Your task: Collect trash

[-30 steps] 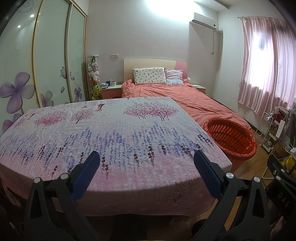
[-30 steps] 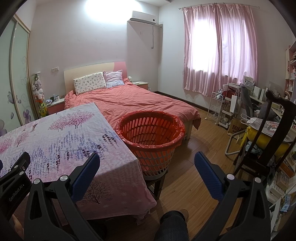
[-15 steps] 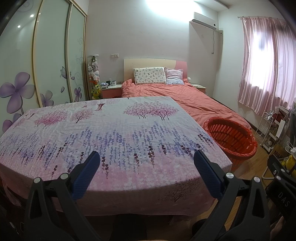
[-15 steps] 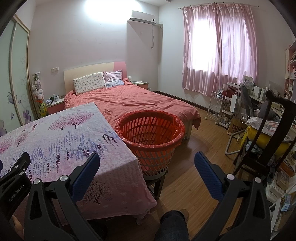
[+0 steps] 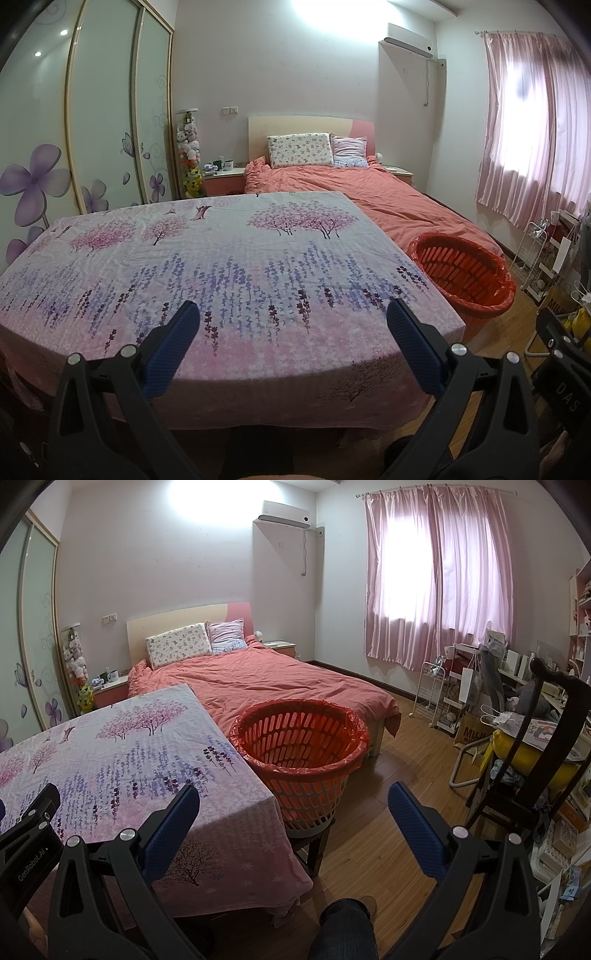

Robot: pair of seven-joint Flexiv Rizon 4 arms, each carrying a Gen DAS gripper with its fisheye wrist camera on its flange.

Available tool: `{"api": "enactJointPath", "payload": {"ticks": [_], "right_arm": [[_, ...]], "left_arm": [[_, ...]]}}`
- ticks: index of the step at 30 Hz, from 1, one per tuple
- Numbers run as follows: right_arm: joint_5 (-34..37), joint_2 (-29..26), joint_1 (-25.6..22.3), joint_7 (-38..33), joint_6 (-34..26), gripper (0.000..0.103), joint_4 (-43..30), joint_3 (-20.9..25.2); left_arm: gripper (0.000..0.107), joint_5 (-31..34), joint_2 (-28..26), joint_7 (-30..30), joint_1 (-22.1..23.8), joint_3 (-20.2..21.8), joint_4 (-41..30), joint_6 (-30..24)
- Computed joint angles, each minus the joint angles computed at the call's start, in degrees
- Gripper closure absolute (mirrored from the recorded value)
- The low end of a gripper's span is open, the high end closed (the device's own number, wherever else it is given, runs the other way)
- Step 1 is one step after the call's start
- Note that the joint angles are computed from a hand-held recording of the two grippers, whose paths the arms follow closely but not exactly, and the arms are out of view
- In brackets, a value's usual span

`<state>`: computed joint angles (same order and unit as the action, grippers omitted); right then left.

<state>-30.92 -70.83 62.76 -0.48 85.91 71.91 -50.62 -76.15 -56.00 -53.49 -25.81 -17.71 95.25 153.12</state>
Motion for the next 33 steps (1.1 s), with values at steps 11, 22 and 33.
{"api": "enactJointPath", "payload": {"ticks": [11,22,33], "right_arm": [[0.15,-0.20,0.20,0.13,0.23,0.002,0.20,-0.28],[0.61,-0.25,0.32,-0.19,0.10,0.002,0.18,-0.31],[0.67,-0.23,0.31,-0.24,0.06,0.002,0.16,-0.25]], "left_arm": [[0.008,-0.17,0.10,0.25,0.09,-0.06,0.14,0.08],[0.008,-0.32,-0.03,0.65,0.11,-0.09,-0.34,0.33],[0.008,-0.98,0.41,1.27,0.26,-0.24,-0.21,0.15]]}}
